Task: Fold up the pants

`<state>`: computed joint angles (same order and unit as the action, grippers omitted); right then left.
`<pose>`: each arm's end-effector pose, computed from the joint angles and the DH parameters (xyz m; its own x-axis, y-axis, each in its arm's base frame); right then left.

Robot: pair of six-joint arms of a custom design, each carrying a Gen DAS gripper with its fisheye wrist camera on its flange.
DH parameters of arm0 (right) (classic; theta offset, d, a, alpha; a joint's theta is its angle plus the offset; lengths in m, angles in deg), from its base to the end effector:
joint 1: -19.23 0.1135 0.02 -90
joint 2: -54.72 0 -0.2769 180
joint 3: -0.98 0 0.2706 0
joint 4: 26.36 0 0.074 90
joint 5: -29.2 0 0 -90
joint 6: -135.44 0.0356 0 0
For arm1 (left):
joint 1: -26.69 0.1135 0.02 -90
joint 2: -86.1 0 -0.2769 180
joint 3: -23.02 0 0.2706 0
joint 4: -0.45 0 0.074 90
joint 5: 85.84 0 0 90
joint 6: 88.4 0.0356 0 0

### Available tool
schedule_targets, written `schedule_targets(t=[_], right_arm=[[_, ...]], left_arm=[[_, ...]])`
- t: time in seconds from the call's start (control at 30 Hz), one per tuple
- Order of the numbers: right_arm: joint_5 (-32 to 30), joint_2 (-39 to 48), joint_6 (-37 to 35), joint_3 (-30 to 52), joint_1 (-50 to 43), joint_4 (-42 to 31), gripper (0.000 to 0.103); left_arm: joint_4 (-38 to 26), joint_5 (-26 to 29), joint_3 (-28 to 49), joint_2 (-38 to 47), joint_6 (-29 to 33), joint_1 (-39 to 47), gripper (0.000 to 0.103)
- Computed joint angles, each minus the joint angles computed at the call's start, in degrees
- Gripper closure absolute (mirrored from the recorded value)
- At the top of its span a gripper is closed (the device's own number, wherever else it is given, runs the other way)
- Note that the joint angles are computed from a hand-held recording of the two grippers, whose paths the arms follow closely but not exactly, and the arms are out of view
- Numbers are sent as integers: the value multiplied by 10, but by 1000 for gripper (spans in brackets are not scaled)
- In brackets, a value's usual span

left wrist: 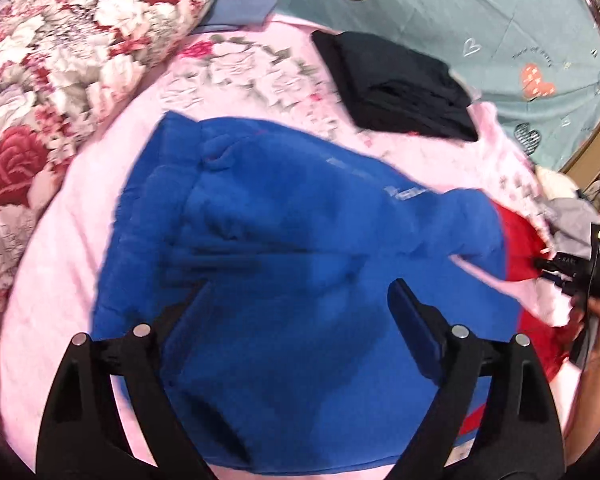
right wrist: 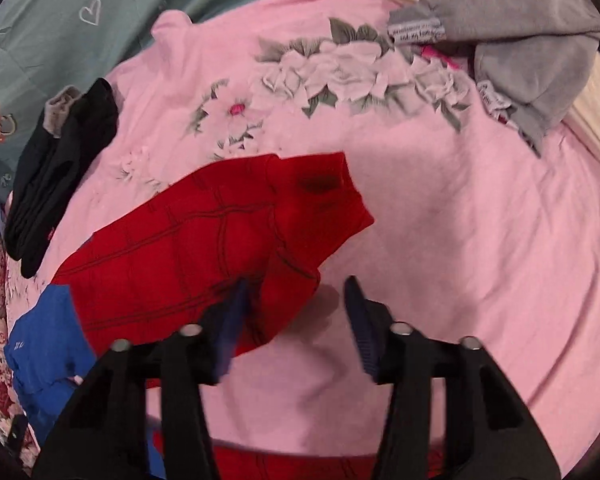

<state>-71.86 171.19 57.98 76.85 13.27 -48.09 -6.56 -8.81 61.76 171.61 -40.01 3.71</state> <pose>0.3980 -0.0347 0.0888 -0.8569 0.3037 -0.4164 0.2042 0.9419 0.2667 0.2313 -0.0894 0.1047 -0.7269 -0.3946 -0.5620 -0.3000 0.9187 -0.2570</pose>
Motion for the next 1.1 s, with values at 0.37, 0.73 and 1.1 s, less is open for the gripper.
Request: schedule_targets(t=[0.37, 0.73, 1.1], right_arm=[[123, -14, -46, -24, -28, -15, 53], [94, 5, -94, 33, 129, 18, 49], [95, 166, -226, 232, 238, -80, 50]], left_arm=[[-36, -34, 10, -22, 63, 94, 13], [-49, 6, 139, 97, 109, 158, 11], [0, 65, 103, 125, 89, 225, 11]])
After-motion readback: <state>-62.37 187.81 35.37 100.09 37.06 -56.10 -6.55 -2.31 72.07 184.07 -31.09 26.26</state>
